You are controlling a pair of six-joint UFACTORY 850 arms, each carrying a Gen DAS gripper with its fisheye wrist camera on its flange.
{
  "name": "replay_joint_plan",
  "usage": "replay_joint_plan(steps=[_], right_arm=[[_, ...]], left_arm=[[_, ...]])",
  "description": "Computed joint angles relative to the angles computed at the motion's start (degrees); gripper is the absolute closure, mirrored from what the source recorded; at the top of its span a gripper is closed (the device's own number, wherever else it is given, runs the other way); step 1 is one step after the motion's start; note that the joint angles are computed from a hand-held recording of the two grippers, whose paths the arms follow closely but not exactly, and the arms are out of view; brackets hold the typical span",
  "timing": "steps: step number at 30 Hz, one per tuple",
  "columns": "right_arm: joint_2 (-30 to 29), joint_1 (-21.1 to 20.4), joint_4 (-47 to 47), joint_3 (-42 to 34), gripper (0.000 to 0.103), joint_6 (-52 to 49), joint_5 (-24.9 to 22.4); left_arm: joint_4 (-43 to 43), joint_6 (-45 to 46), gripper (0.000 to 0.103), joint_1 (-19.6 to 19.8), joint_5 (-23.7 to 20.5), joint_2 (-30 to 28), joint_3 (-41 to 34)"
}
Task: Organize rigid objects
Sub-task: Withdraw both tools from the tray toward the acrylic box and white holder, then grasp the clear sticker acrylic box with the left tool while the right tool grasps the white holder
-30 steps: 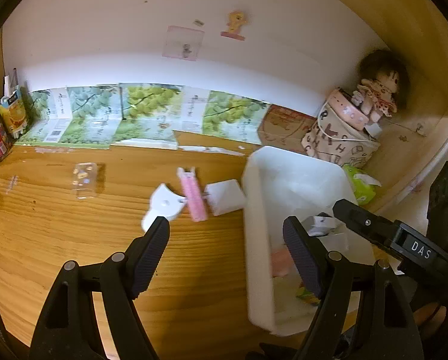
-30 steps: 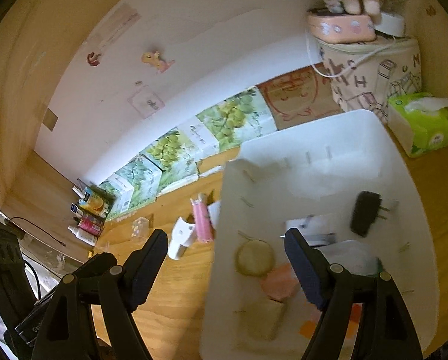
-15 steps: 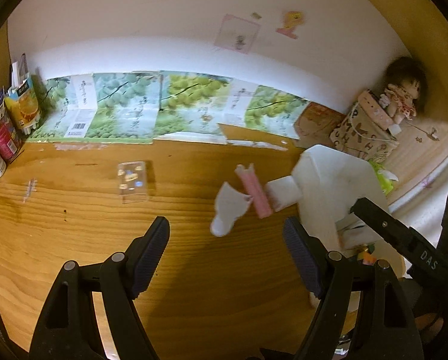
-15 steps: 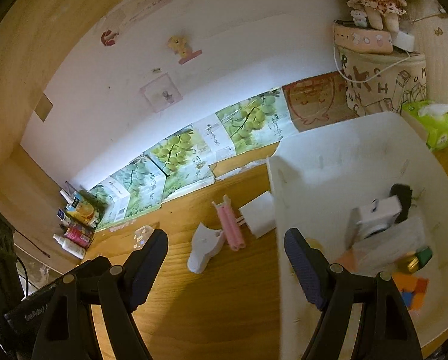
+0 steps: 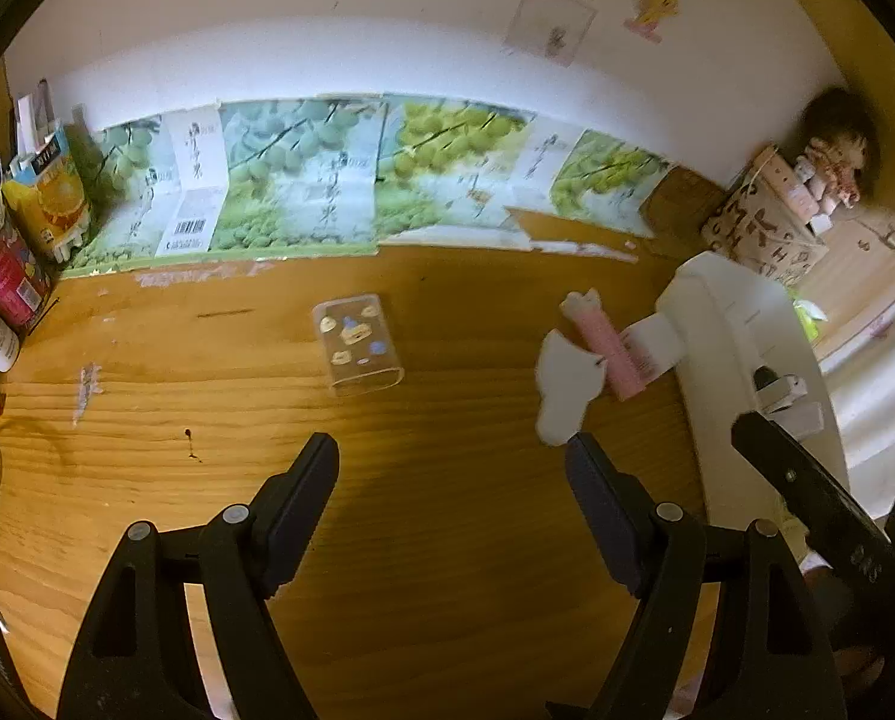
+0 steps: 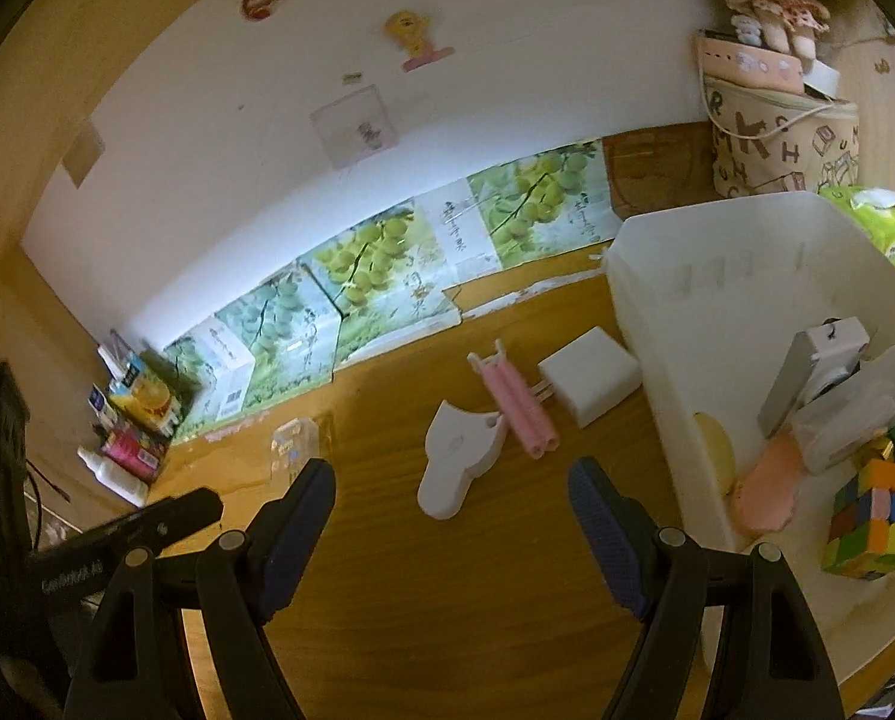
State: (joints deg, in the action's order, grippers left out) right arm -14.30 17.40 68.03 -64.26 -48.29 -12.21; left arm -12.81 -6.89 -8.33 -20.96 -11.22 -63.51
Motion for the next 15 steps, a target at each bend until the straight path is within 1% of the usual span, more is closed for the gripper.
replay_joint_plan(steps=[5, 10, 13, 15], right_arm=[[0.3, 1.9, -0.2, 1.2, 0.023, -1.8, 2.6], [0.1, 3.5, -3.1, 1.2, 0.023, -3.6, 4.9], [-0.7, 4.4, 0.2, 0.9, 0.023, -9.6, 6.4], [-1.5, 4.9, -1.3, 0.5, 0.023, -9.2, 7.1]], left_arm=[[-1.7, 2.3, 0.022, 1.7, -2.8, -2.4, -2.1], [-4.9, 3.6, 0.02, 3.4, -7.3, -6.4, -6.0], [-7.2, 3.8, 0.02, 4.3, -9.5, -8.7, -8.4], [-7.5, 2.9, 0.02, 4.7, -10.7, -10.2, -10.0]])
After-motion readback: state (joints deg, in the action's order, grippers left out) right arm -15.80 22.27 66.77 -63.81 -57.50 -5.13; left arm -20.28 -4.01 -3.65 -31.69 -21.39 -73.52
